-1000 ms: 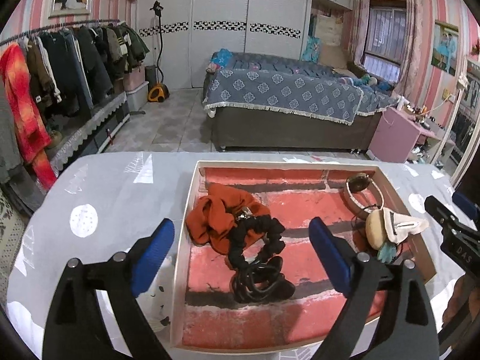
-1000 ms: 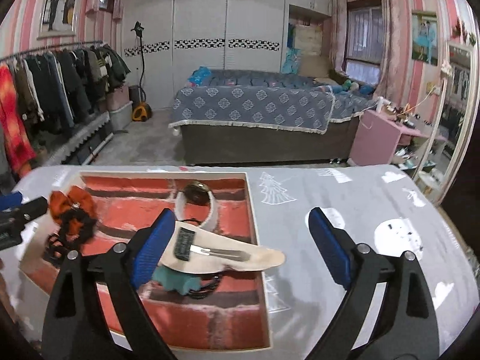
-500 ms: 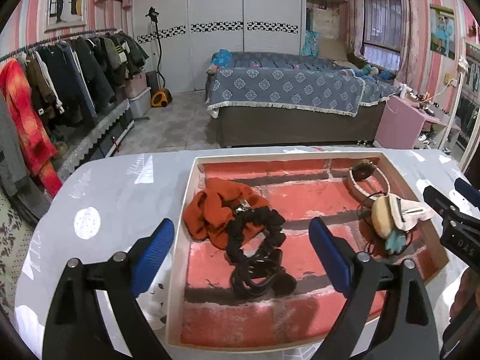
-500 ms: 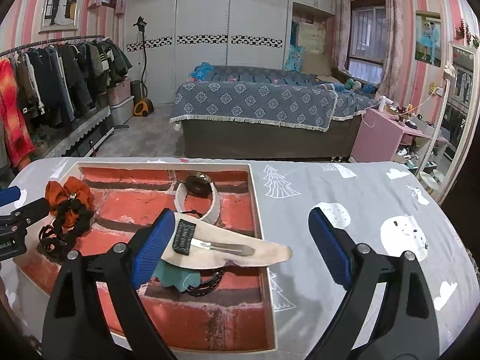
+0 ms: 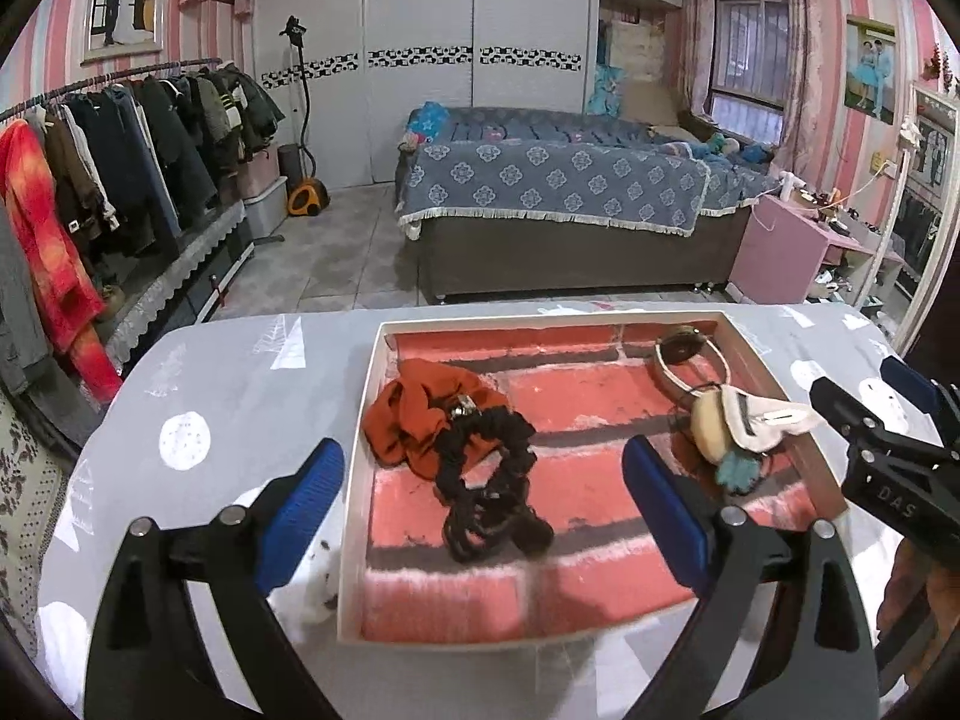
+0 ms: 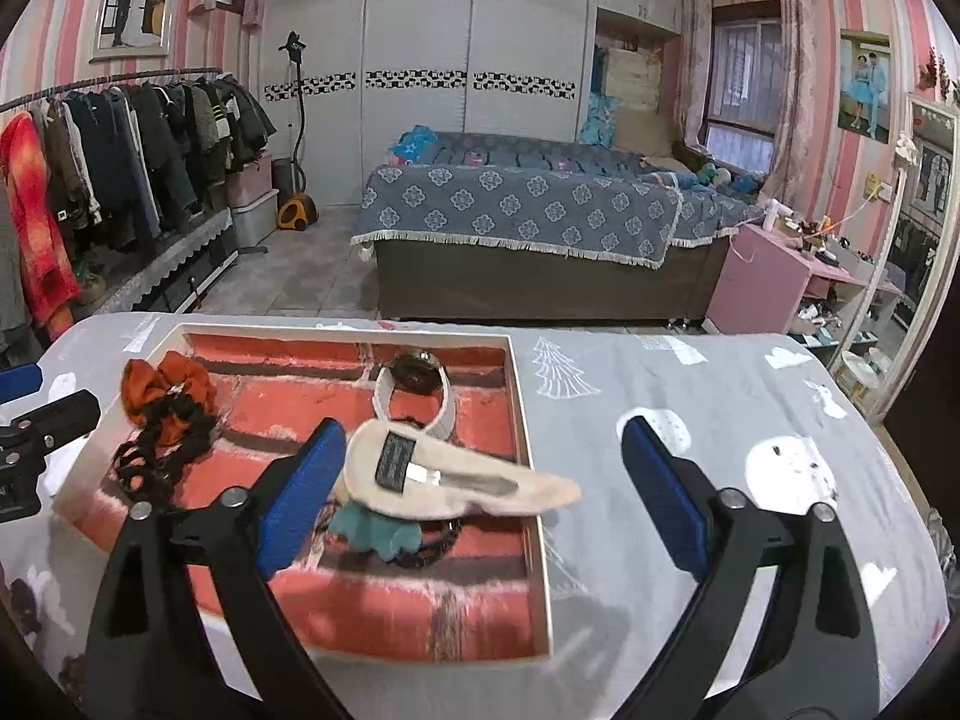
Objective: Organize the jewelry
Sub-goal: 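Move both tools back toward the wooden bead bracelet and brown pendant cord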
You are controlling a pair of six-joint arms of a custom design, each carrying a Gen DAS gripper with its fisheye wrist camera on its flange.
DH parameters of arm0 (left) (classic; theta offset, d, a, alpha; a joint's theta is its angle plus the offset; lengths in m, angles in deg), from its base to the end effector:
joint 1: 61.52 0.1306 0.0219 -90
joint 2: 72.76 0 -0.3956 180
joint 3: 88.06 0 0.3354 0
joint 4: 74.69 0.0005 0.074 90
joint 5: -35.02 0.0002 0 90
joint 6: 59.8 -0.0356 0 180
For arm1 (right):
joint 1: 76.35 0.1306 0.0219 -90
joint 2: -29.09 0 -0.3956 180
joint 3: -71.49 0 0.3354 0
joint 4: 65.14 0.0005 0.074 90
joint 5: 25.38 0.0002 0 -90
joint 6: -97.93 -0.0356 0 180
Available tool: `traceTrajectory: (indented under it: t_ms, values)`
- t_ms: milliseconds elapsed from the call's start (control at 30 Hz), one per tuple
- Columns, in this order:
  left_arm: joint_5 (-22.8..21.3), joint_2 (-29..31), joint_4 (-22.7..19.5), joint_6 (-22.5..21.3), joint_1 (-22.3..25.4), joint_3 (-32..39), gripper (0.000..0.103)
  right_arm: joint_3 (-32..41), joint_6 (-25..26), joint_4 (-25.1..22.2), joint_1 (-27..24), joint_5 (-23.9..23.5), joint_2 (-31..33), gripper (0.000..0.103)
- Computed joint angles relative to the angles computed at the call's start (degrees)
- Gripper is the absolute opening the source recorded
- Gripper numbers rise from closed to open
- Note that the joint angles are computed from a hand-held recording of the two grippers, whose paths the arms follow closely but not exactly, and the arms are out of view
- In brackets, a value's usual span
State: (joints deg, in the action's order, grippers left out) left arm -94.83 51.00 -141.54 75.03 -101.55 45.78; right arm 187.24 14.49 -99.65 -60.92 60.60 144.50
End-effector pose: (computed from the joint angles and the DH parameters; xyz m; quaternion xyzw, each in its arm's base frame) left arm 0.4947 -0.3864 0.4333 -0.1351 0.8960 0.0597 0.4187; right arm 0.5947 0.1662 0.4282 -0.1845 0.8638 0.0671 0.4641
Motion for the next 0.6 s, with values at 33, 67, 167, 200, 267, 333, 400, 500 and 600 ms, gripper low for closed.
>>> traceTrajectory:
  t_ms: [33, 67, 167, 200, 267, 333, 400, 500, 600]
  values:
    - [-0.45, -0.48, -0.77, 0.37, -0.47, -0.17, 0.092, -1.14, -0.05, 0.07, -0.29, -0.47, -1.19, 0.096]
    - [-1.09, -1.08, -1.53, 0.94, -0.99, -0.56, 0.092, -2.42, -0.03, 0.41, -0.52, -0.74, -2.32, 0.098]
    - [-2.44, -3.22, -3.23, 3.67, -2.48, -2.55, 0.094, -6.18, 1.08, -0.07, -1.42, -1.89, -5.62, 0.099]
    - [-2.91, -4.09, -4.14, 5.59, -3.12, -3.48, 0.095, -7.15, 1.45, -0.38, -1.68, -2.16, -6.4, 0.099]
    - [-3.28, -5.89, -4.57, 7.94, -4.06, -5.86, 0.096, -10.31, 2.43, -0.58, -2.46, -2.98, -8.65, 0.099]
    - [-3.27, -7.36, -4.6, 9.58, -5.04, -7.93, 0.096, -13.17, 3.39, -0.92, -3.18, -3.1, -10.68, 0.099]
    - [-3.34, -8.61, -4.48, 10.68, -6.01, -9.61, 0.096, -16.21, 4.03, -0.46, -3.76, -3.21, -12.69, 0.099]
    - [-3.82, -10.18, -4.0, 11.79, -7.95, -12.23, 0.096, -21.75, 4.13, 1.02, -4.83, -3.4, -16.54, 0.099]
    - [-4.17, -11.31, -4.39, 13.62, -10.16, -15.06, 0.096, -26.02, 4.12, 2.27, -5.6, -3.27, -19.52, 0.099]
